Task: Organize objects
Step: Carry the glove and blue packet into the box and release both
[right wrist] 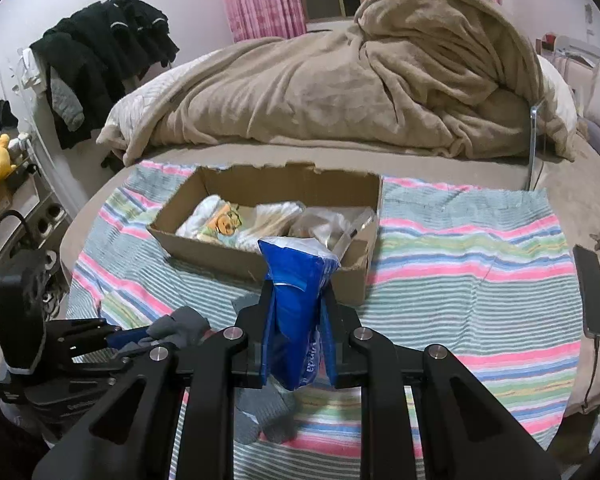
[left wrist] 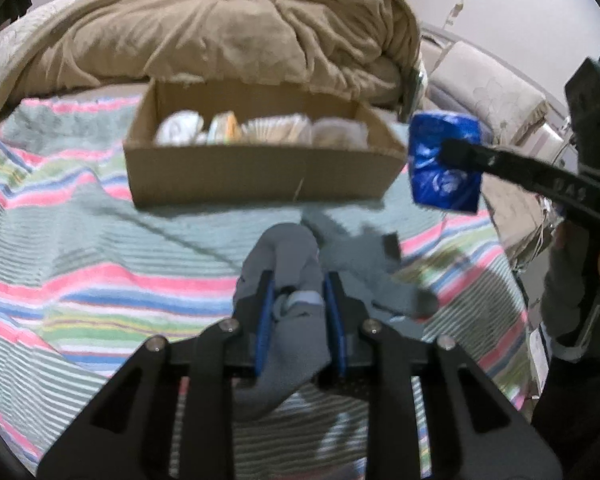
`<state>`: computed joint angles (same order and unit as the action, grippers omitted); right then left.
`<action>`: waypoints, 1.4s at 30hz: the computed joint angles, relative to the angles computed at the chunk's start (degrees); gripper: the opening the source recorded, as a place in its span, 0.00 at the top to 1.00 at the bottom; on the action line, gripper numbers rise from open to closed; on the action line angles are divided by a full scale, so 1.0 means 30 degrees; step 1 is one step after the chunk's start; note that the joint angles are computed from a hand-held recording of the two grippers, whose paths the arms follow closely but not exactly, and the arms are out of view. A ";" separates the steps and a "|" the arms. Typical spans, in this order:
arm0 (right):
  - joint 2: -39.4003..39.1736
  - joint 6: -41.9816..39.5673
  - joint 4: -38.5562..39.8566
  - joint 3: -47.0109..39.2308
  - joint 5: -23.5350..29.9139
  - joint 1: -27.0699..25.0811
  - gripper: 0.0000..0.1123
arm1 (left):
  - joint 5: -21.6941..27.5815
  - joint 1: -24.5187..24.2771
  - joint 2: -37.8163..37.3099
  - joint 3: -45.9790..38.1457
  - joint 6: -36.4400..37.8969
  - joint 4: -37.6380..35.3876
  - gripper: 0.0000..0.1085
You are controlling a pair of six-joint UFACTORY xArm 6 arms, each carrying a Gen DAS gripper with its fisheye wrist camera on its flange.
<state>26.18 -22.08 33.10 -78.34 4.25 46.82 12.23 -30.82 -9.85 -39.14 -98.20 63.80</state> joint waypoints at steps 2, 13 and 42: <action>0.0026 -0.0037 -0.0080 -0.0226 -0.0004 0.0000 0.81 | 0.0283 0.0028 -0.0505 -0.0031 -0.0268 0.0482 0.76; 0.1408 -0.0362 -0.0571 -0.3178 0.0501 0.0041 0.81 | 0.0909 0.1063 -0.1486 -0.1509 0.0184 0.1876 0.76; 0.8827 0.4008 -0.5118 -1.2724 0.5323 -0.1067 0.80 | -0.3045 0.4632 0.6668 -0.7006 0.1684 0.1105 0.74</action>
